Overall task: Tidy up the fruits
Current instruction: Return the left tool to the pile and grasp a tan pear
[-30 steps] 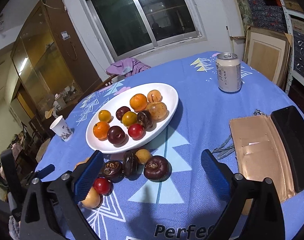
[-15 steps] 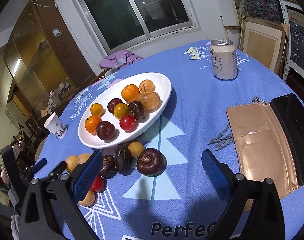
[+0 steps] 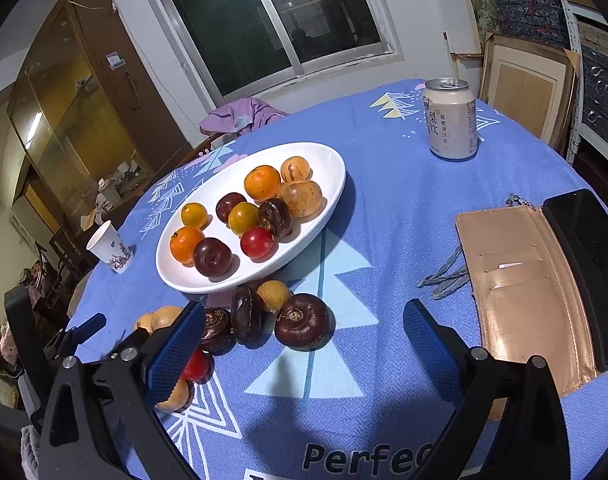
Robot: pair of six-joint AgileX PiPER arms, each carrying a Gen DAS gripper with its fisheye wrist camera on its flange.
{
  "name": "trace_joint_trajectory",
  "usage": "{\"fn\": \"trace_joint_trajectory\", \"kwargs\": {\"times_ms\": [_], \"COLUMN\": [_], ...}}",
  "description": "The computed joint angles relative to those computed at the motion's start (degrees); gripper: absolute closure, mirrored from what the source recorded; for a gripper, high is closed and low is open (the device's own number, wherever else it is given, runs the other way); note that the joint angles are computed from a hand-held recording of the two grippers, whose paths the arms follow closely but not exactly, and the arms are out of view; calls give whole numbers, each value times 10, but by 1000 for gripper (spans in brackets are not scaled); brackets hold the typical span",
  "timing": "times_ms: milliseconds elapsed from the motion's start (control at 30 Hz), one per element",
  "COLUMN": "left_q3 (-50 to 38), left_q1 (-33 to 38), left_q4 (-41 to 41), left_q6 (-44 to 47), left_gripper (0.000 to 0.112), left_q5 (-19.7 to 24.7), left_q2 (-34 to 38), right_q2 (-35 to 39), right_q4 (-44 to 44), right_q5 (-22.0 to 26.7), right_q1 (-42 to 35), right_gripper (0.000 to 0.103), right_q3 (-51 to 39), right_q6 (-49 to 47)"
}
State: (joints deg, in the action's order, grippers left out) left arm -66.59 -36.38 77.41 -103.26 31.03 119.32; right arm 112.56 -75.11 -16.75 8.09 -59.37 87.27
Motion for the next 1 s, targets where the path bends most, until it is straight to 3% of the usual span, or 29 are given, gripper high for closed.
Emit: {"fn": "trace_joint_trajectory", "kwargs": {"times_ms": [133, 233, 500, 567, 633, 767, 900, 1000], "left_q3": [-5, 1, 22, 28, 18, 10, 26, 27], "left_q1": [22, 31, 25, 31, 34, 23, 51, 47], "left_q4": [-37, -39, 27, 33, -9, -22, -36, -46], "left_q6": [38, 36, -33, -48, 16, 41, 23, 30], "left_gripper": [13, 13, 13, 13, 13, 13, 13, 13], "left_q5": [-40, -47, 14, 3, -36, -21, -43, -13], "left_q2": [2, -2, -17, -21, -14, -8, -21, -22], "right_q2": [1, 1, 0, 1, 0, 0, 0, -1], "right_q4": [-8, -8, -7, -4, -9, -13, -15, -10], "right_q5": [3, 3, 3, 3, 4, 6, 5, 6], "right_q1": [2, 3, 1, 1, 2, 3, 2, 5], "right_gripper": [3, 3, 3, 3, 3, 3, 3, 3], "right_q3": [-3, -4, -3, -2, -1, -2, -2, 0], "right_q6": [9, 7, 6, 4, 7, 7, 10, 2]}}
